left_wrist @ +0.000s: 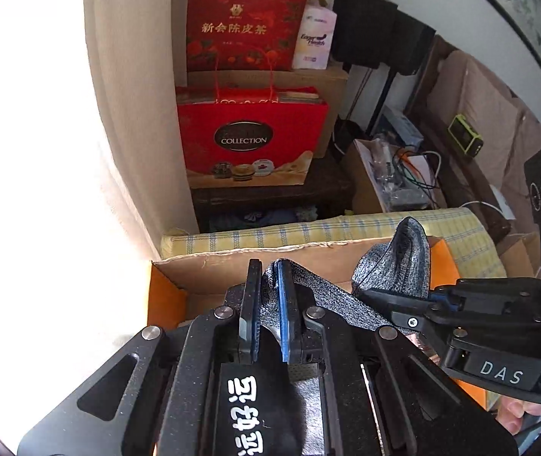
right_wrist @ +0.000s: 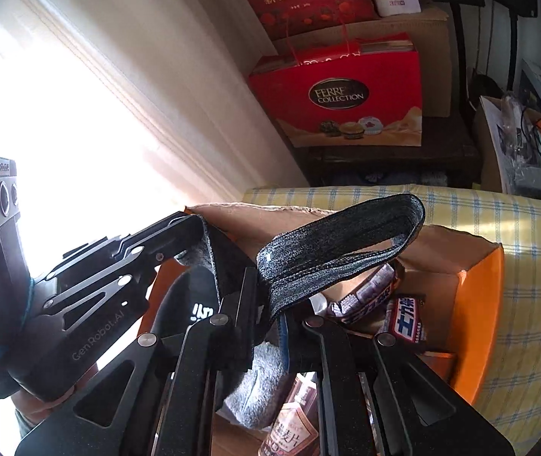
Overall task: Organize objects
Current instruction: 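Lift the grey sock and carry it over the box with both tools, then lower the grey sock into the box and open both tools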
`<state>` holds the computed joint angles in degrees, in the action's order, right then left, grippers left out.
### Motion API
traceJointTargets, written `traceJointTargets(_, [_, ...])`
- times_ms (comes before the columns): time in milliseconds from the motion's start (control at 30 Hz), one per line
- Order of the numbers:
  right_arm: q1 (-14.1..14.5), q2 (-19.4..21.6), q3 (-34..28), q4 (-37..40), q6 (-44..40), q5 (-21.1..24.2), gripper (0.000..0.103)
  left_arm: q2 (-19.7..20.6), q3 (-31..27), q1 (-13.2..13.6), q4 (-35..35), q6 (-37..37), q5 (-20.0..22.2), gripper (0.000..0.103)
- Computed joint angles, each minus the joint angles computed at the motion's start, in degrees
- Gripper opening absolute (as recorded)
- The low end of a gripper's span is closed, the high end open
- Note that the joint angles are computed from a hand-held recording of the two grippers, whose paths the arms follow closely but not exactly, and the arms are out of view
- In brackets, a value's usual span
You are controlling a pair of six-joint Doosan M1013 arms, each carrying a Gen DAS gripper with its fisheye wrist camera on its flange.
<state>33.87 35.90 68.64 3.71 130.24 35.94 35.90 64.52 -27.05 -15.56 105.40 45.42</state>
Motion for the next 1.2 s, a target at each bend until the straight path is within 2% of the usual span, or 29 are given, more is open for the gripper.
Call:
traceJointTargets(133, [-1.03, 2.60, -3.39, 3.74, -2.20, 2.51, 0.010, 2.25, -2.51, -0.13, 5.10, -3.26, 0.36, 0.007])
traceJointTargets(400, [-1.14, 5.95, -8.14, 2.95, -2.40, 7.43, 0.018, 4.05, -3.52, -0.52, 12.32, -7.13, 0.78, 0.008])
traceJointTargets(533, [-1.04, 6.48, -8.93, 1.72, -1.65, 9.67, 0.032, 4.06, -3.15, -0.77, 14.39, -7.88, 1.53, 0.008])
traceJointTargets(567, [-1.02, 6.39, -8.79, 1.67, -1.65, 9.93, 0.032, 4.13, -3.21, -0.95, 15.80, -8.57, 2.30, 0.008])
traceJointTargets(600, [-1.05, 6.12, -8.37, 2.02, -1.90, 9.80, 0.032, 4.08, -3.03, -1.11, 17.27, -9.25, 2.72, 0.008])
traceJointTargets(700, [-0.97, 4.83, -6.71, 1.71, -2.25, 9.09, 0.044, 3.58, -1.79, -1.23, 19.93, -10.30, 2.38, 0.009])
traceJointTargets(733, [-0.87, 4.43, -6.38, 0.50, -1.60, 9.12, 0.047, 3.45, -1.54, -1.16, 20.18, -10.87, 2.40, 0.013])
traceJointTargets(800, [-0.78, 3.59, -5.64, -1.43, -0.57, 9.20, 0.047, 3.23, -1.27, -0.90, 19.01, -11.44, 2.43, 0.014])
traceJointTargets(867, [-0.75, 2.59, -4.68, -2.95, 0.66, 8.81, 0.047, 3.01, -1.17, -0.75, 18.00, -11.82, 2.67, 0.027])
traceJointTargets(1000, [-0.20, 0.65, -2.84, -7.60, 3.07, 9.16, 0.047, 1.55, 0.25, -0.43, 13.46, -9.92, 1.40, 0.036])
traceJointTargets(1067, [0.28, -0.17, -1.91, -10.04, 4.08, 9.85, 0.048, 0.40, 1.37, -0.40, 11.38, -8.72, 0.36, 0.049])
traceJointTargets(1200, [1.28, -2.01, 0.62, -13.32, 6.05, 9.80, 0.048, -1.53, 3.26, -0.54, 8.62, -6.40, -0.34, 0.062])
